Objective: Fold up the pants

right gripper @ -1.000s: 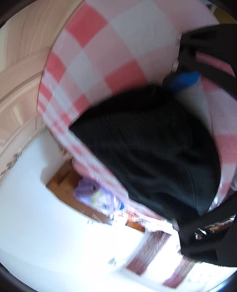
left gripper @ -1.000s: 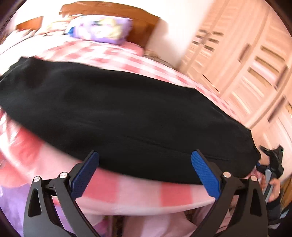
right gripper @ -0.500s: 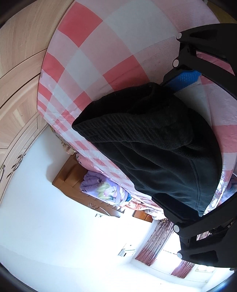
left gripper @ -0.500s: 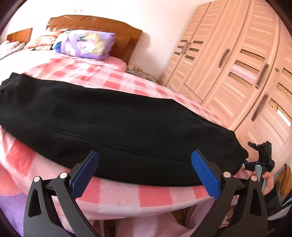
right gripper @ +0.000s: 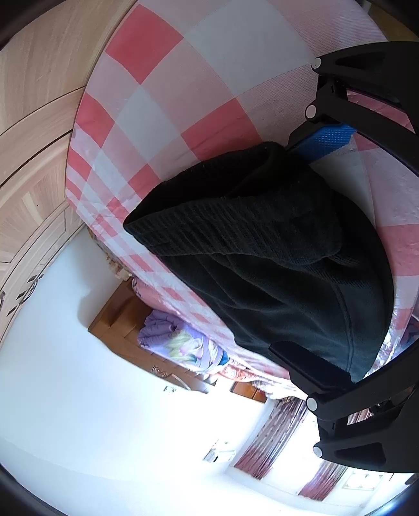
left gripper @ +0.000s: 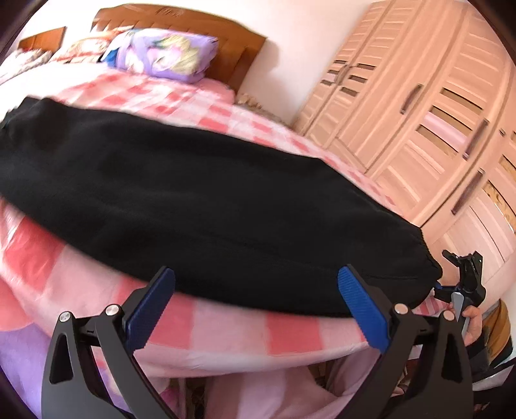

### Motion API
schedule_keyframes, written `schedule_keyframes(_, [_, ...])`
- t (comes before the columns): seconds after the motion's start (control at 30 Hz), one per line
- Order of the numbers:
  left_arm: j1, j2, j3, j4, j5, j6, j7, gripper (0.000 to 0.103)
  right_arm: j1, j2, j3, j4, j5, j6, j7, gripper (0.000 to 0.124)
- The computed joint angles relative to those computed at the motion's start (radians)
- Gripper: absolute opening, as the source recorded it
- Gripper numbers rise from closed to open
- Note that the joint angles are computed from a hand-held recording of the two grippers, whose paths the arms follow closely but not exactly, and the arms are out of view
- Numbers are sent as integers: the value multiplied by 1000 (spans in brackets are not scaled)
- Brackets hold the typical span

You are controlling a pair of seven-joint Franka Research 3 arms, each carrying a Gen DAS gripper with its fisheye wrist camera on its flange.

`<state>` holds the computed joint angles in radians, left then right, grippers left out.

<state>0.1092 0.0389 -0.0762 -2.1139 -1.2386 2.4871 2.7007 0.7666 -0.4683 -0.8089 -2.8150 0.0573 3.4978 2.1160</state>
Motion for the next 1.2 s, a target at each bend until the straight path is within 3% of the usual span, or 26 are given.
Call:
schedule_keyframes(0.17, [55,45,44,65,214,48,-240,101,-132,54,165,22,59,-70,-20,99])
schedule_keyframes(0.23, [117,93,69,138,213,2,-355,101,-164,65,206,25,78,-82,-36,99])
schedule_keyframes(0.37, [244,219,80,315,145,-107,-535,101,-164,64,213,22,94,-80,-42,99])
schedule_keyframes(0.5, [300,384,53,548,195,-119,-638,100,-161,61,214,24,110,-85,-49,99])
schedule_keyframes(0.57, [315,464,33,659,199,-86,-693,97,-161,64,216,27,116,-85,-53,99])
schedule_keyframes(0.67, [275,567,54,808,359,-55,-818,77,-168,66,226,30,127,-87,-54,99])
schedule_keyframes(0.73, [244,625,78,898,474,-73,-919,30,-150,62,202,33,124,-92,-55,99])
schedule_keyframes(0.8, [253,620,60,903,509,-54,-910,6,-143,59,196,35,131,-96,-59,99])
schedule_keyframes(0.9, [410,552,-129,832,295,-51,-677,6,-153,68,215,39,147,-94,-65,99])
schedule_keyframes(0.93, [444,540,-164,821,257,-57,-639,6,-161,73,225,40,152,-92,-65,99])
schedule_keyframes(1.03, [443,577,-152,879,321,-125,-698,6,-173,72,241,33,151,-86,-66,99])
schedule_keyframes(1.1, [451,677,-146,989,383,-254,-815,6,-174,71,241,33,148,-87,-63,99])
schedule_keyframes(1.2, [491,751,-173,1033,398,-285,-883,11,-153,59,216,34,145,-97,-58,99])
